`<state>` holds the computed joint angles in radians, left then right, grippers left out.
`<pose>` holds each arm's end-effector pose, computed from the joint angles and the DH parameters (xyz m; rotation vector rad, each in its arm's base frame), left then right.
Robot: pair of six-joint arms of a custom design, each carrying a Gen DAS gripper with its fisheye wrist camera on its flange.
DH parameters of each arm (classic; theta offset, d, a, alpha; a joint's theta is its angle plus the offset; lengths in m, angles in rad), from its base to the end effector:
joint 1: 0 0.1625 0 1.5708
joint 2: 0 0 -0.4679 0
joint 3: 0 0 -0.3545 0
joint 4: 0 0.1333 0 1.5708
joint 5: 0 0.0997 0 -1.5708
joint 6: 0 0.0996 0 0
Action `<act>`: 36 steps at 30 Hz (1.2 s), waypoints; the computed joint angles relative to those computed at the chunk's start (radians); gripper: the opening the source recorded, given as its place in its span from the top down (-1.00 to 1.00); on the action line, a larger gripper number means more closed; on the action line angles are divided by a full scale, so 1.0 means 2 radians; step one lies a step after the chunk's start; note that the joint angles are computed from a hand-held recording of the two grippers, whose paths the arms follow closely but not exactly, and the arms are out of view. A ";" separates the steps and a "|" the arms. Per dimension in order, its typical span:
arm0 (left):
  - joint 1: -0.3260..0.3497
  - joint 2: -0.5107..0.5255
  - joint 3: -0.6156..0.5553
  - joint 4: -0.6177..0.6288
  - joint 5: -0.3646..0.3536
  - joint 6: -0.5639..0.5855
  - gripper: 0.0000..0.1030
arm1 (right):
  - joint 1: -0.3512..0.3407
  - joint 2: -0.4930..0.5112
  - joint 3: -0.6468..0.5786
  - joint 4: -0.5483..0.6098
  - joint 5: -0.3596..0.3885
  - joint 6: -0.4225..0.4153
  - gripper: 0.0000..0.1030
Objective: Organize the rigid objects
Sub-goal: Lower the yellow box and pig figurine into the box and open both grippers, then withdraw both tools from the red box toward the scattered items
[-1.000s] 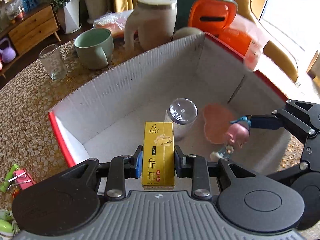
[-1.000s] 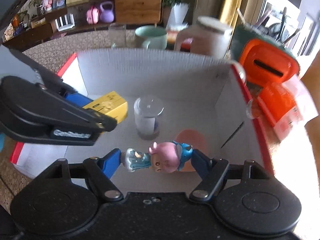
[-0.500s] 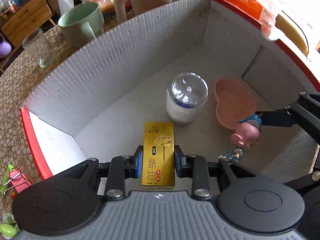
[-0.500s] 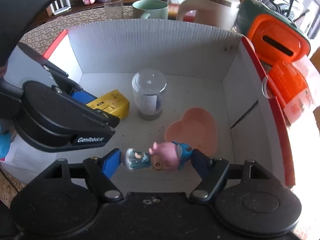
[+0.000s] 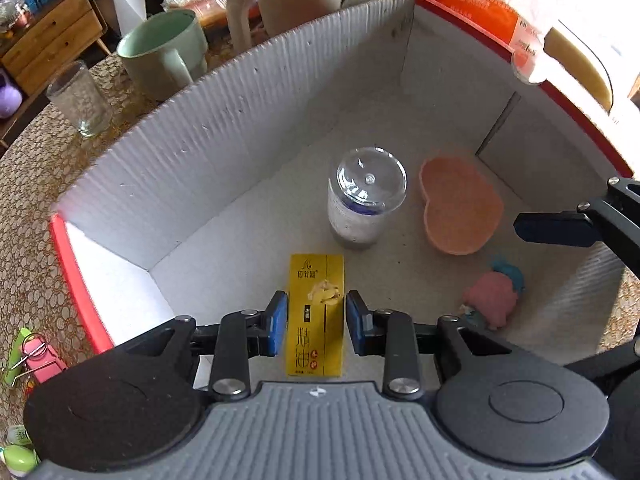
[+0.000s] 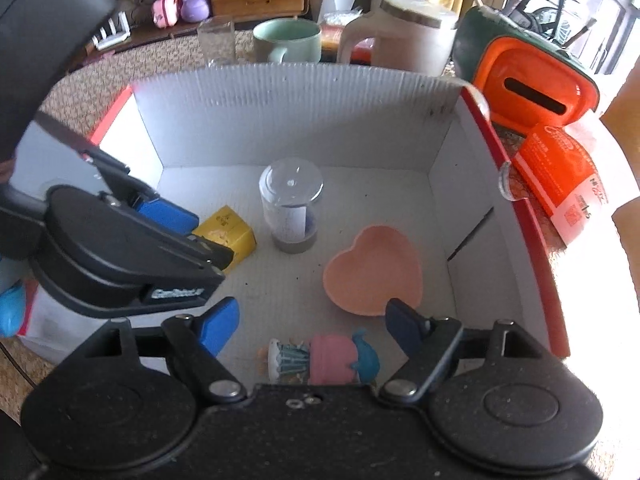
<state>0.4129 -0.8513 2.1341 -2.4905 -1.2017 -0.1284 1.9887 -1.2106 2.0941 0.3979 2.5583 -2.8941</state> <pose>-0.3619 -0.3433 0.0523 1.3739 2.2459 0.0920 0.1716 -0.2629 0.2453 0.0153 -2.2092 0.6905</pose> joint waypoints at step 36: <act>-0.013 -0.326 0.113 -0.003 -0.004 -0.023 -0.38 | 0.241 0.077 -0.051 -0.006 0.093 0.171 -0.86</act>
<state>0.3875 -1.5030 2.3607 -2.4967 -1.2099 -0.1749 2.4713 -1.0575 1.9927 0.3855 2.7444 -2.5512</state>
